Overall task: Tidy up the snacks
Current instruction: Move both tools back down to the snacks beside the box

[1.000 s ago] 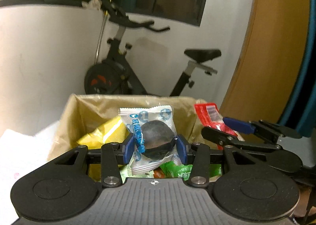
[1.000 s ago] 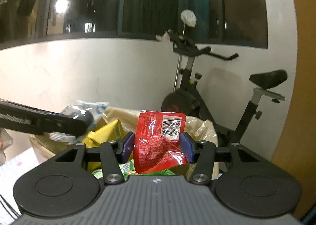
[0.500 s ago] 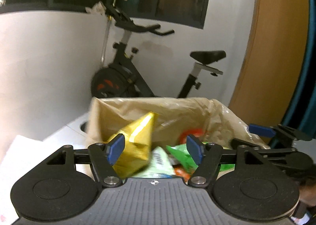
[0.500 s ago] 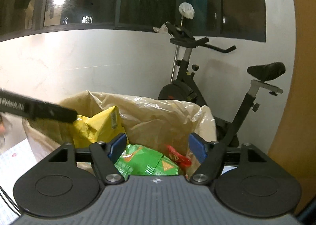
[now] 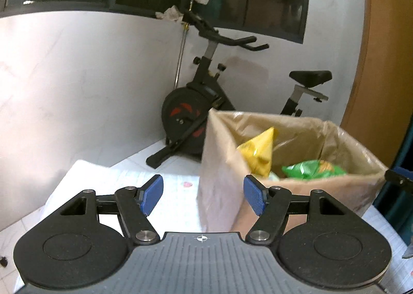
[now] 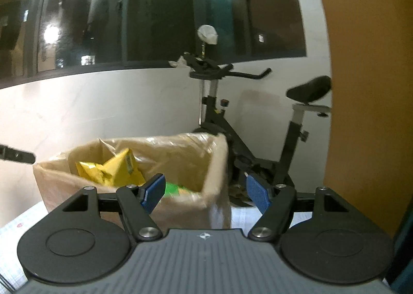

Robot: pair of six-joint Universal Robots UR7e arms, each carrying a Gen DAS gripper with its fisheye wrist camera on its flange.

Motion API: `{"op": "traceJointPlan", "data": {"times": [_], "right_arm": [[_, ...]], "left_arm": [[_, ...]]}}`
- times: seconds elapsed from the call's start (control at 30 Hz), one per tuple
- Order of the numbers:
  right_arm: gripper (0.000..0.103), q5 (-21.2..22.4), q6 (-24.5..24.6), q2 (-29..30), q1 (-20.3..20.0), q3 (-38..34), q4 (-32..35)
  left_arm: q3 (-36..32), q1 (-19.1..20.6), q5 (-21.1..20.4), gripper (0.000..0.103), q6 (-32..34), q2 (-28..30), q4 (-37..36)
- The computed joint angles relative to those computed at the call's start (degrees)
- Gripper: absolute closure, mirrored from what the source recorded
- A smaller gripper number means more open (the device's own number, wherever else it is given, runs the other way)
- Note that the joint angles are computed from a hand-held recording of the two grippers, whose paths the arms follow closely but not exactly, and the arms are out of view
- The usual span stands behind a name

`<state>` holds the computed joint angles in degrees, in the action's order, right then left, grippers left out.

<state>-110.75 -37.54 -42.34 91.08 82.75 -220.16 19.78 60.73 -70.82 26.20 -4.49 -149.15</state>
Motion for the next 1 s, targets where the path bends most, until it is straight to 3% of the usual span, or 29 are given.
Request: {"op": "traceJointPlan", "data": {"times": [0.23,0.43,0.5,0.57,0.8,0.9,1.0], "right_arm": [[0.030,-3.1,3.3,-0.1,-0.9,3.8,-3.7],[0.030,-6.5,4.2,0.6,-1.9,5.1,-0.1],[0.030,-7.6,4.8,0.8,-2.1,5.2,2.2],[0.030,-8.4,5.4,1.2,-2.3,5.5,3.2],[0.031,-9.2,8.7,1.6,-3.1,7.7,5.3],[0.031,-9.7,9.5,1.5,-3.3,8.6,6.3],[0.031,-10.2,9.9,1.5,-3.6,8.7,7.7]], "left_arm": [[7.1,1.0,1.2,0.032,-2.8,-2.9,-2.1],[9.9,1.7,1.7,0.033,-1.6,-2.9,-0.3],[10.2,2.2,0.7,0.043,-0.4,-2.6,0.7],[8.9,2.6,0.1,0.050,0.4,-1.6,3.0],[-1.3,4.4,-4.9,0.050,-0.4,3.7,17.0],[-2.5,4.6,-5.1,0.050,0.4,4.9,18.6],[-8.3,4.7,-4.8,0.050,0.5,8.0,22.5]]}}
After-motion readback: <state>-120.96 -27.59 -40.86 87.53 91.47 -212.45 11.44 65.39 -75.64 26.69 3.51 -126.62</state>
